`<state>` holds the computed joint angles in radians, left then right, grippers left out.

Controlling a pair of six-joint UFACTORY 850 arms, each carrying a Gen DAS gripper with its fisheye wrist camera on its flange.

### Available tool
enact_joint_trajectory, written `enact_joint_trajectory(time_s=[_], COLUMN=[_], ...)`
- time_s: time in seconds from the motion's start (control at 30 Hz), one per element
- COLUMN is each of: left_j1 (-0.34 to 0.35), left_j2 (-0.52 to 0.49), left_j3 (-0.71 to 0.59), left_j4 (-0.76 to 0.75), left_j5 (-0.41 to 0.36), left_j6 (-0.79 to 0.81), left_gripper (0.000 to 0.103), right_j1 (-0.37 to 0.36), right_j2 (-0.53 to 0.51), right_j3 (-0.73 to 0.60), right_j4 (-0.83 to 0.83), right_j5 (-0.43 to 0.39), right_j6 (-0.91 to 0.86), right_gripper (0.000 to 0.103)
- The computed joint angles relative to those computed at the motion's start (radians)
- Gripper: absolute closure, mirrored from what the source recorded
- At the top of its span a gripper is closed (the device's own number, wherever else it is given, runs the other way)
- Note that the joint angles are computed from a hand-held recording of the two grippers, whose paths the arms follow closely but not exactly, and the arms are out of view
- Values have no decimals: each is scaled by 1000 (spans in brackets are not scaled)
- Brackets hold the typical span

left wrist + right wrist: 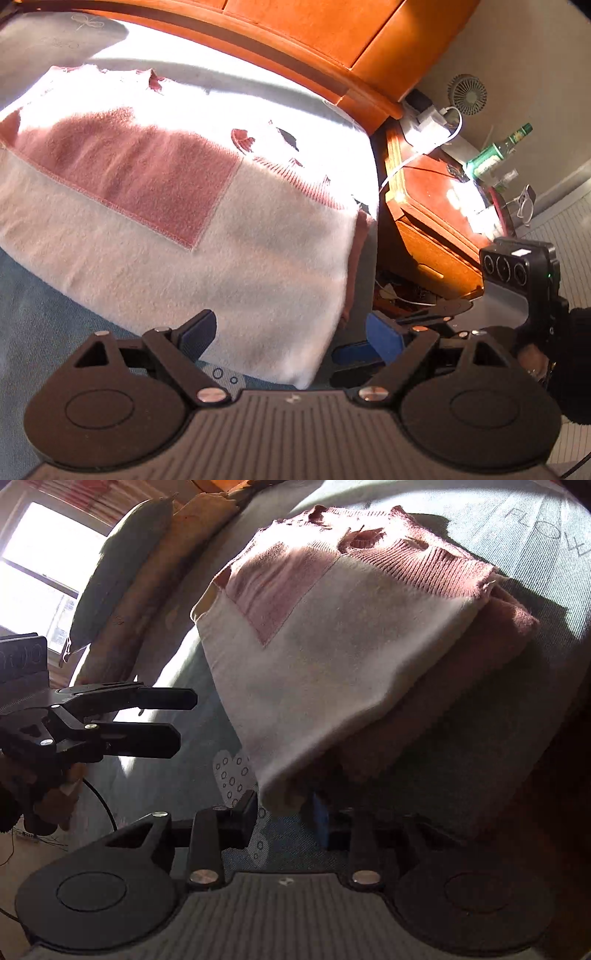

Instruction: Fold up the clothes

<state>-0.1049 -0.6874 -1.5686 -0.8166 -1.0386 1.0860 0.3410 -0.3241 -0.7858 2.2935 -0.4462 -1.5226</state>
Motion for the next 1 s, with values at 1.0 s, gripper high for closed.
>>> enact_joint_trajectory(time_s=[1.0], left_j1=[-86], left_j2=[-98], left_j3=[-73], left_j4=[132], left_j5=[-115], left_j6=[10], left_gripper=[14], right_j1=[78], right_j2=[51], right_j3=[81], right_j4=[292], right_j5=[-2], right_j6=[-62], right_gripper=[54])
